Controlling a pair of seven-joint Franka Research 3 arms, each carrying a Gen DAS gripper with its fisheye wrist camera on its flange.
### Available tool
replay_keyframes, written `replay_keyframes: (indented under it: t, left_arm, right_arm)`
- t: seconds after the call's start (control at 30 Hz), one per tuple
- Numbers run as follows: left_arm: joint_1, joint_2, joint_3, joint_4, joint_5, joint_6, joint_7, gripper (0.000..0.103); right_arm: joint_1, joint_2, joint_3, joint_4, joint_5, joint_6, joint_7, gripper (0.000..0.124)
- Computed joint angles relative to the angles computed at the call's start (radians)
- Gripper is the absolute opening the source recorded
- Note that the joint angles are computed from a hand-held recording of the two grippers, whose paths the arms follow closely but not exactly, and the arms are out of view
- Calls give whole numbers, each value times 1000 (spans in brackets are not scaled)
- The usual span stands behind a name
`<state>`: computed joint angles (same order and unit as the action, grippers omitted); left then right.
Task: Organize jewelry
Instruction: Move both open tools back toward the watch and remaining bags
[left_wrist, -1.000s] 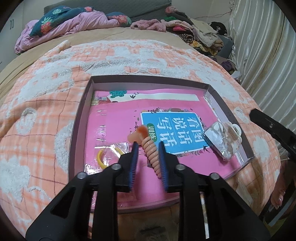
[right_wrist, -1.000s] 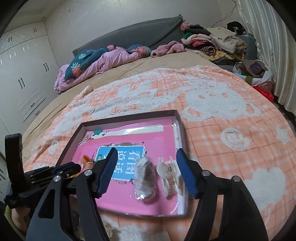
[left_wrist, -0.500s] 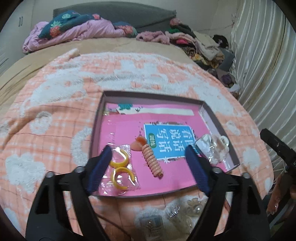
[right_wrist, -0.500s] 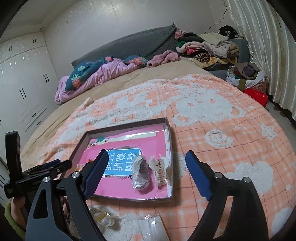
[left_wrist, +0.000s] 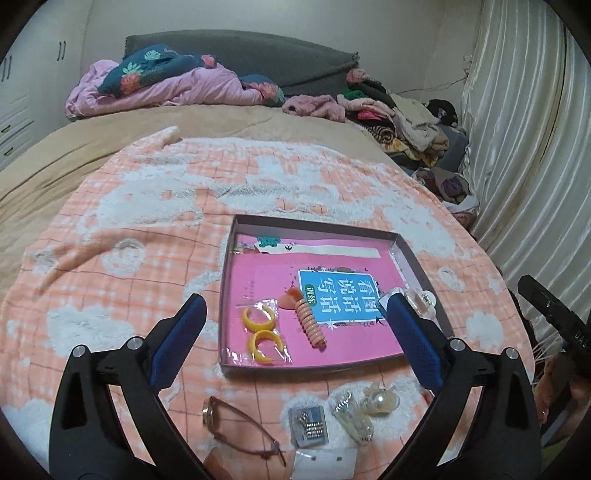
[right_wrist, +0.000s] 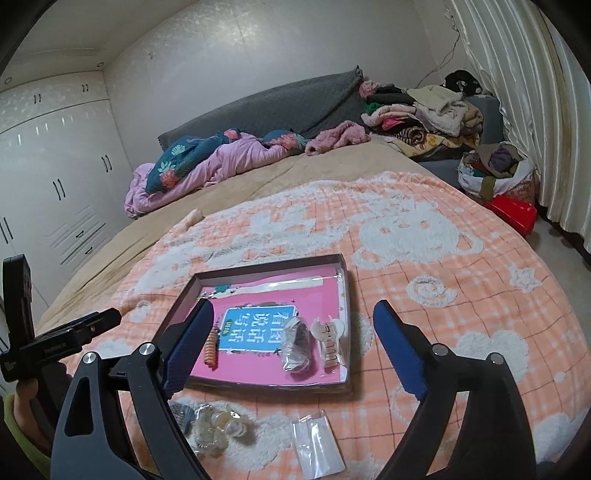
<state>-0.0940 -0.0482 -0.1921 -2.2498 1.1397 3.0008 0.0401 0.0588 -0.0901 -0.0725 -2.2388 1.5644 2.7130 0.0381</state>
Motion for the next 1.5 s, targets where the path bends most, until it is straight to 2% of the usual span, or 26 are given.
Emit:
replay_keyframes:
  t: [0.37,0.9,1.5]
  left_arm:
    - [24,-91,-33,-64,38,-11,-61,91]
    - [48,-178,-76,-176,-68,-30,15,91]
    - [61,-218,-108,-268,-181,-55,101,91]
  right_arm:
    - [8,-80,-14,-70,-27,-33,-23,88]
    - [37,-160,-27,-169,-102,-55,-39,88]
    - [61,-173,-30,-230,-188,-51,-21,88]
